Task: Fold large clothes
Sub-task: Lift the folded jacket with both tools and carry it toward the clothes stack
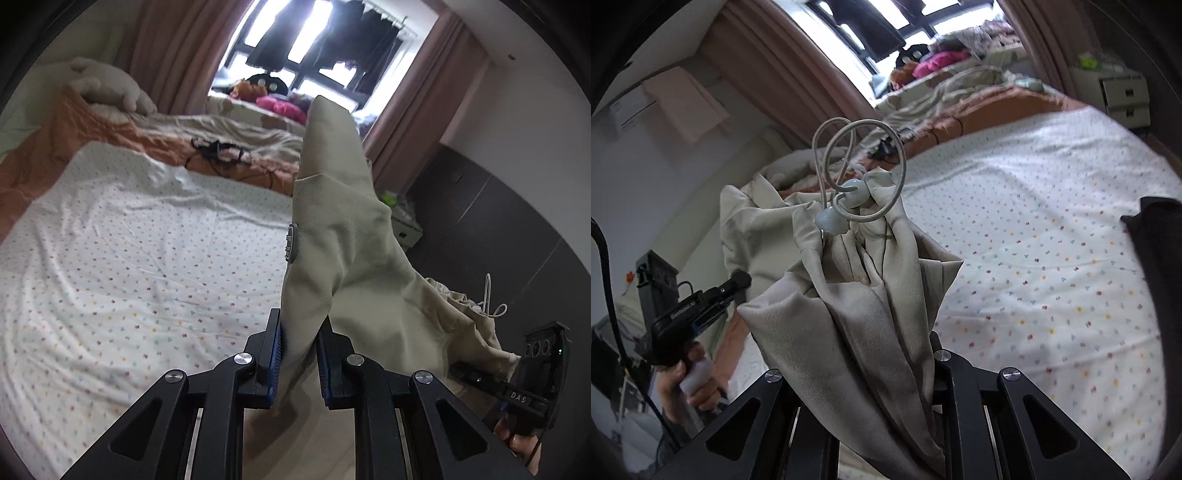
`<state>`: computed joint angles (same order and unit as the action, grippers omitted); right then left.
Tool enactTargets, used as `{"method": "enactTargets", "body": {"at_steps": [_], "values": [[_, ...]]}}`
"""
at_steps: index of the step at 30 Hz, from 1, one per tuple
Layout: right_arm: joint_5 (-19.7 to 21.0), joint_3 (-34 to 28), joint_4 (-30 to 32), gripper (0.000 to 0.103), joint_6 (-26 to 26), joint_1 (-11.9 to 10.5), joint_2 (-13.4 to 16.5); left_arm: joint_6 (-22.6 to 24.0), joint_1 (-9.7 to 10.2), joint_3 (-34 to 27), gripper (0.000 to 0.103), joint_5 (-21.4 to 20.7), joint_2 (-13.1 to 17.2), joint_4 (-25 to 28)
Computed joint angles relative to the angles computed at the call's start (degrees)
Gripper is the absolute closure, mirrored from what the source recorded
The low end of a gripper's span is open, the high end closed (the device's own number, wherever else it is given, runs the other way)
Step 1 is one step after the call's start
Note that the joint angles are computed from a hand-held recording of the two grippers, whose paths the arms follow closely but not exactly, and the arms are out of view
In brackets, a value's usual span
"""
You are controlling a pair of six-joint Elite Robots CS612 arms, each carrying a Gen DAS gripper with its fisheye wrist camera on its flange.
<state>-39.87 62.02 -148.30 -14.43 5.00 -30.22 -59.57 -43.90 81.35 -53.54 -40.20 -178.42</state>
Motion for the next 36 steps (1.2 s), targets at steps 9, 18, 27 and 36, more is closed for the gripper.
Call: {"method": "enactTargets", "body": {"at_steps": [9, 18, 27, 36], "values": [[0.4, 13.7, -10.3, 0.091, -3.1, -2.3, -10.0, 2.9, -5.30, 1.1, 0.086, 5.8, -2.7, -1.8], [1.5, 16.9, -13.8, 0.091, -3.8, -6.3, -14.5, 8.6, -7.46, -7.2, 0.086, 6.1, -0.9, -0.9], [0.7, 16.2, -19.0, 0.092, -0.1, -10.9, -14.6, 14.8, -7.95, -23.9, 0.086, 1.5, 6.9, 3.9], [-6.0, 12.9, -20.2, 0.092, 3.5, -13.6, -12.9, 13.6, -6.97, -44.5, 0.087, -5.6, 18.0, 12.7]]}}
